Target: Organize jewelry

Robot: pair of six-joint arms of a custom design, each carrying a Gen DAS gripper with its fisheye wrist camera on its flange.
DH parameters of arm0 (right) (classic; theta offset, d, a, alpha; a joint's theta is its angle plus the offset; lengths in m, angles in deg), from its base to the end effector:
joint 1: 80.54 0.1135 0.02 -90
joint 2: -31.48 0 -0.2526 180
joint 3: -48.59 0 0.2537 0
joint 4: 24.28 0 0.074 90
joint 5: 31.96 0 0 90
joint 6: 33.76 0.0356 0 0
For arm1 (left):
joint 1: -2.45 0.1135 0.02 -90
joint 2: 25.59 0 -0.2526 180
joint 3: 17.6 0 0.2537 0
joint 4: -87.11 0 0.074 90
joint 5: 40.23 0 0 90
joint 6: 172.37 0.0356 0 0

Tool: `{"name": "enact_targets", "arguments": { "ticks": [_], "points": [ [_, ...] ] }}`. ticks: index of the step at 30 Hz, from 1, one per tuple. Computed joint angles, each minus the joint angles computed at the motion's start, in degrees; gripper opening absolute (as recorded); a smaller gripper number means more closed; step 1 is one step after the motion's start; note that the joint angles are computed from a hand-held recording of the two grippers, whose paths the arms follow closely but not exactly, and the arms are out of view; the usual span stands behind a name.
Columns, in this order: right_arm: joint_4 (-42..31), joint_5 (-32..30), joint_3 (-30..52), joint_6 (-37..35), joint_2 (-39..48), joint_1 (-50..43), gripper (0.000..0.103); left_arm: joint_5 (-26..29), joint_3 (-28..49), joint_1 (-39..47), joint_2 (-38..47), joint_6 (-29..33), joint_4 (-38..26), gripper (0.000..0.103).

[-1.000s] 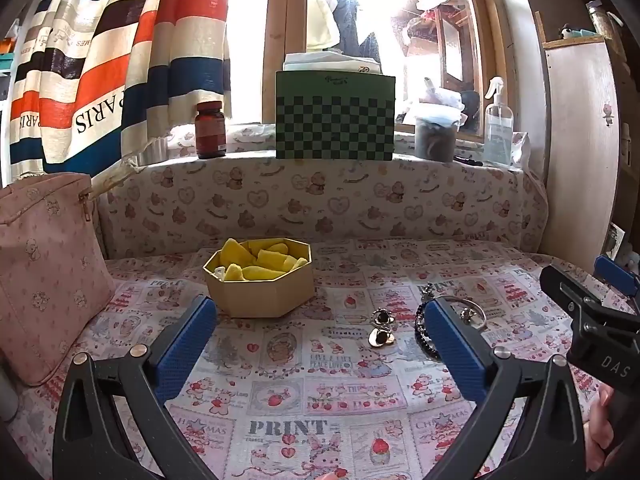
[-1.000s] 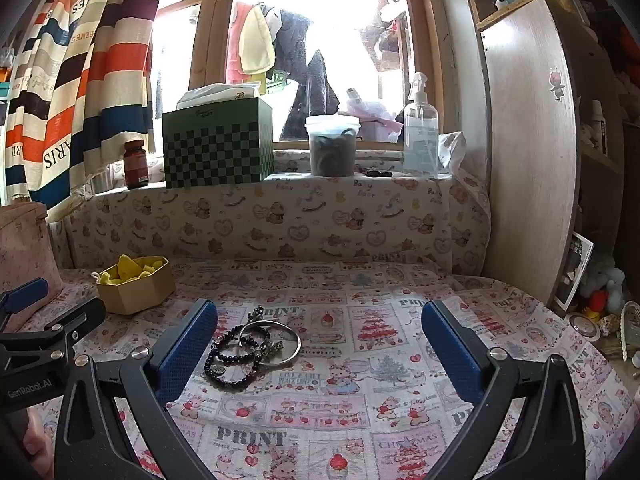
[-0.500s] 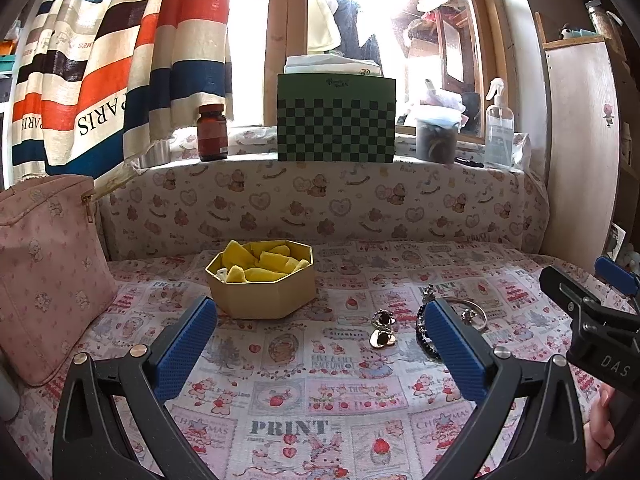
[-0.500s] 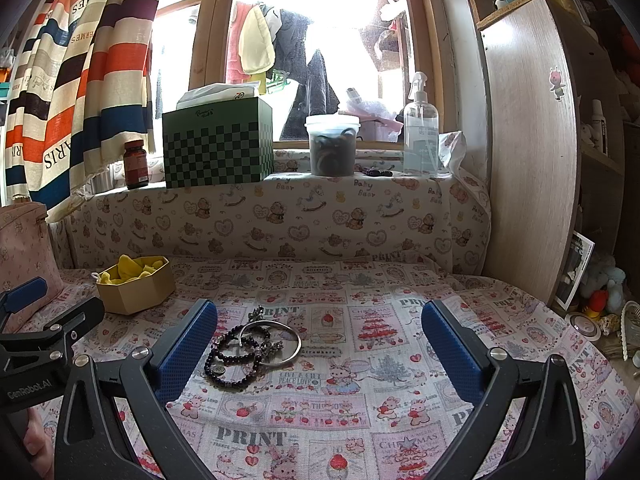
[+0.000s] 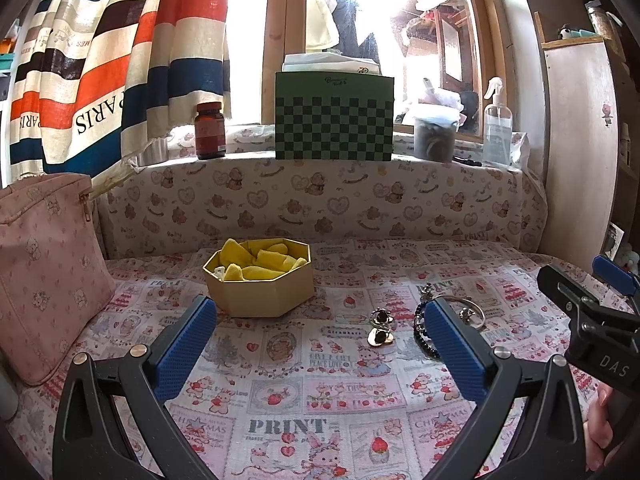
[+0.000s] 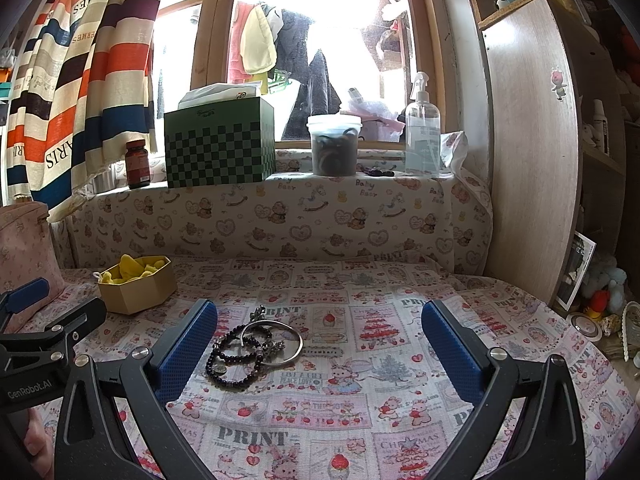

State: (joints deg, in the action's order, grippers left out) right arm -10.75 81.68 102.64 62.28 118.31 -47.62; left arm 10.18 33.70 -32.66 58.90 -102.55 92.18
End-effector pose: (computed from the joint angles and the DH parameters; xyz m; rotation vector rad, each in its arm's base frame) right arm 0.2764 0.1619 0.1932 -0.1633 1.8711 0.0733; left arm 0.2564 -0.1526 0.1782 -0.1596 1.9367 0.0773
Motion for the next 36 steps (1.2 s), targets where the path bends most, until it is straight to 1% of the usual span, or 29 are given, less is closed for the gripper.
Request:
{"name": "enact_targets", "arguments": {
  "ticks": [26, 36],
  "points": [
    [0.1, -0.1, 0.0, 0.1, 0.1, 0.0, 0.103, -0.8, -0.1, -0.7, 0.3, 0.1, 0.8, 0.103],
    [0.0, -1.5, -0.1, -0.5, -0.1, 0.1, 0.103, -0.8, -0.3, -0.7, 0.1, 0.1, 0.8, 0.103]
  ]
}}
